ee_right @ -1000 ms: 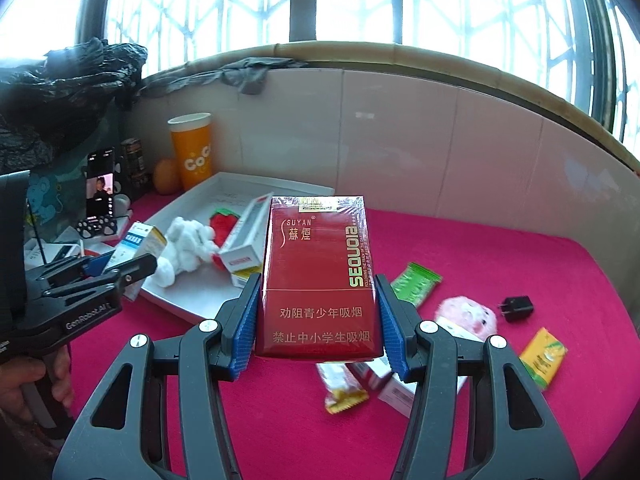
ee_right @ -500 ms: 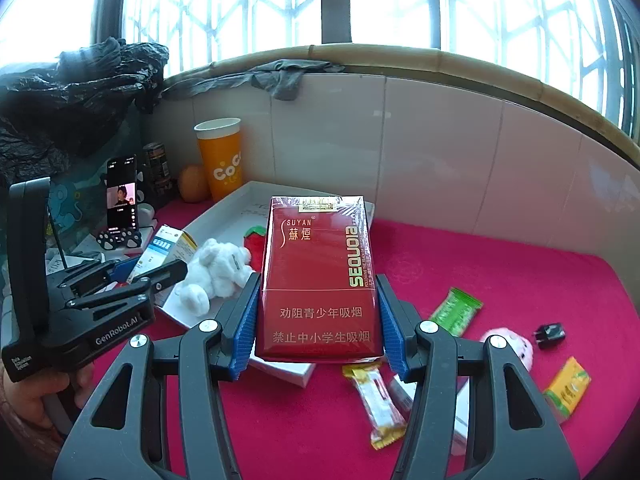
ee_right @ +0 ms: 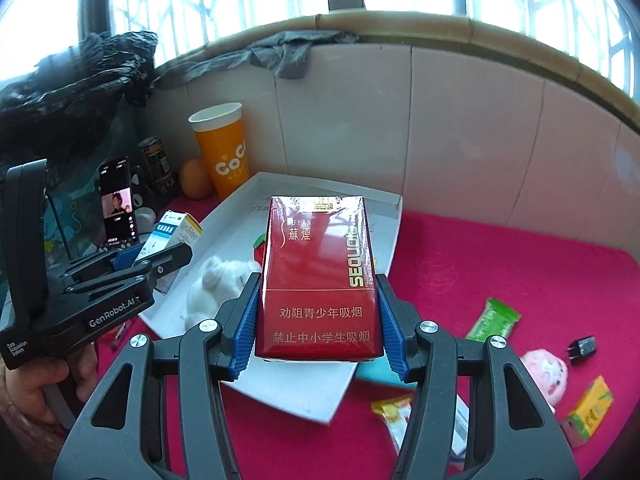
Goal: Organize objects
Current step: 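Carry the nasal drops box with the left gripper while the right carries the Sequoia pack to the tray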
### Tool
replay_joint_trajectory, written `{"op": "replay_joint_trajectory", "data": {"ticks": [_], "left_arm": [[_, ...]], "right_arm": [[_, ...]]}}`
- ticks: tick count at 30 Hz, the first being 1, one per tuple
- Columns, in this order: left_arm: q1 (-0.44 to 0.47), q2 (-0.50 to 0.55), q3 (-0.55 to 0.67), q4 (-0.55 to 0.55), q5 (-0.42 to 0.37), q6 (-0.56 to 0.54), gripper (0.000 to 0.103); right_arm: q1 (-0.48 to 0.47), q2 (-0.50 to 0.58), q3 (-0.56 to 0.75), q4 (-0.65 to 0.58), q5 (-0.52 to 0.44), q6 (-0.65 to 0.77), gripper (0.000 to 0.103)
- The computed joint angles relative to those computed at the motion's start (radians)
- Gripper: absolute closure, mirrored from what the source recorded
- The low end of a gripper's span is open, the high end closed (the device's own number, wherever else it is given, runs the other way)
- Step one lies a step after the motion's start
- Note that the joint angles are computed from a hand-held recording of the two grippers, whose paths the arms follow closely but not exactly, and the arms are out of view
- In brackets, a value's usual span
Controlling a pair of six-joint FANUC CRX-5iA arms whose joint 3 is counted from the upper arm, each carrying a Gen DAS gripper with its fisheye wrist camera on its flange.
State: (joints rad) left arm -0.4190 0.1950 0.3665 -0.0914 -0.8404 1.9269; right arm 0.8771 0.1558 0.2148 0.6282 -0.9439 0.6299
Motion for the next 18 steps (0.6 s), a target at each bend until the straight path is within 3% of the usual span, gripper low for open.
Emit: {"op": "replay_joint_trajectory", "data": {"ticks": [5, 8, 14, 18], "left_arm": [[0.043, 0.067, 0.045, 0.130, 0.001, -0.084, 0.067], [0.050, 0.136, 0.137, 0.130, -0.061, -0.085, 0.067], [0.050, 0.188, 0.196, 0.109, -0.093, -0.082, 0.067], [0.065, 0.158, 0.121, 0.173, -0.026, -0.082, 0.066]], "right_arm": [[-0.048, 0.090, 0.156, -0.155, -0.039, 0.093, 0.049], [-0.069, 0.162, 0.260, -0.217, -0.077, 0.125, 0.049], [-0.075, 0.241, 0.336, -0.220, -0.110, 0.127, 0.049], [-0.068, 0.255, 0.334, -0.198, -0.105, 0.128, 0.049]]}}
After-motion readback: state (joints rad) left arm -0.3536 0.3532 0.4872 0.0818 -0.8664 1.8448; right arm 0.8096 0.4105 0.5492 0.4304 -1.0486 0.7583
